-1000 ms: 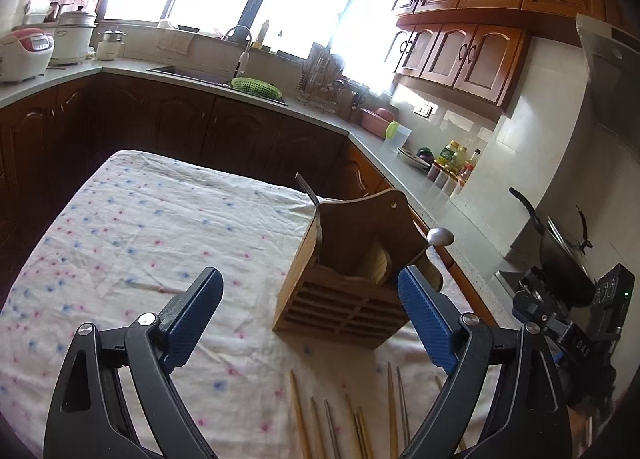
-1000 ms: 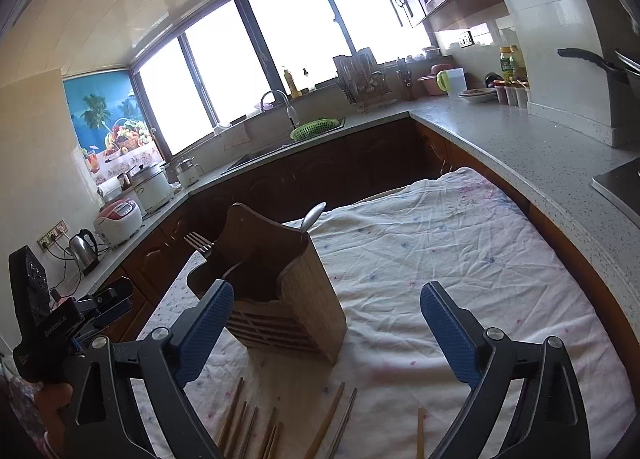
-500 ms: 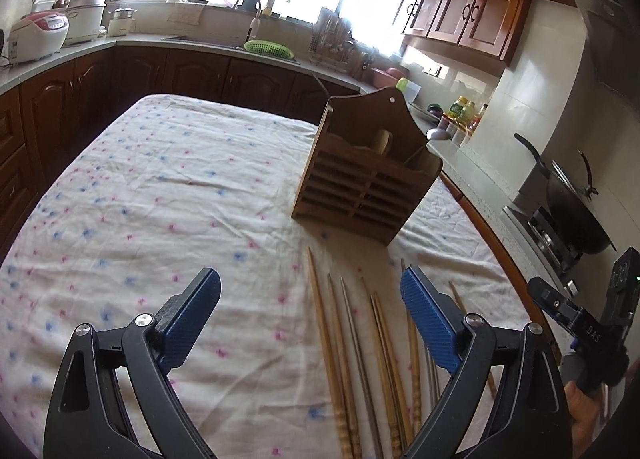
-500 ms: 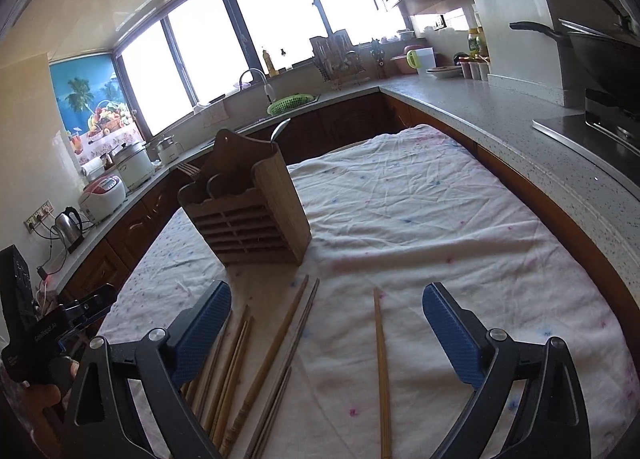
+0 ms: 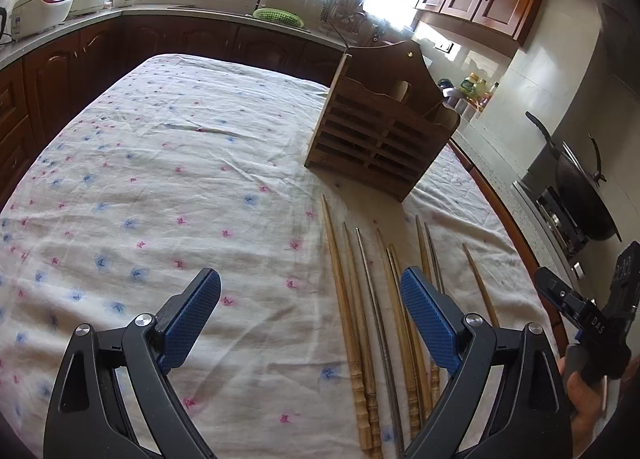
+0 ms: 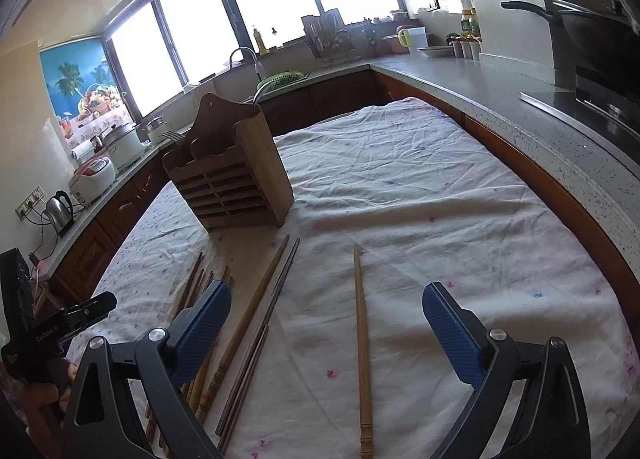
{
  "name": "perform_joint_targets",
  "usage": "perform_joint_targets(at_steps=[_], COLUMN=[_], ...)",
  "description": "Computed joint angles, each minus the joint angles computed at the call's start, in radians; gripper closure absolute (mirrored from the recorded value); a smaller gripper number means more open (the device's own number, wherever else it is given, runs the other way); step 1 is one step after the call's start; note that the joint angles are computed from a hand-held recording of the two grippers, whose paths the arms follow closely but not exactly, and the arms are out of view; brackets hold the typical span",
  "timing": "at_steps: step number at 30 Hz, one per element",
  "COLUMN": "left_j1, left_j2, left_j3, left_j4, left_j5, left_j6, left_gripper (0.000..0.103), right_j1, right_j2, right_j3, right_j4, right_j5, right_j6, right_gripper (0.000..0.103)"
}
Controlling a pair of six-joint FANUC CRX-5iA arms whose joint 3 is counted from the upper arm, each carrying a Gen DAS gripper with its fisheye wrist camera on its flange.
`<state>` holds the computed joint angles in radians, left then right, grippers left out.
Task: Organize utensils
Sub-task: 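Grasp a bamboo chopstick with the left tool while the right tool grasps another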
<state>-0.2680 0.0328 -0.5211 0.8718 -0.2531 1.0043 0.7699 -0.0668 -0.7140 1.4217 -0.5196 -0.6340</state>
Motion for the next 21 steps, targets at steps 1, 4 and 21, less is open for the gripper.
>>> perform_joint_targets(at_steps=[1,4,21], left_j1=[0.001,0.016,0.025], left_j2=[0.004,0.031,0.318], left_j3=[0.012,0.079,0.528], left_j4=[-0.038,-0.197,-0.532], left_j5=[-0.003,-0.045,-0.370], left_j6=[0.027,0.157,0.399], left_gripper=[0.010,0.010,0.053], right_j1=[0.000,0.003,-0.007], right_j2=[0.003,0.014,0.170], right_j3=[0.004,0.015,0.215], right_j4=[-0.014,-0.051,-0.471], right_j5=[0.002,0.007,-0.031], right_j6=[0.015,0.056,0.512], right_gripper=[0.006,0.006,0.064])
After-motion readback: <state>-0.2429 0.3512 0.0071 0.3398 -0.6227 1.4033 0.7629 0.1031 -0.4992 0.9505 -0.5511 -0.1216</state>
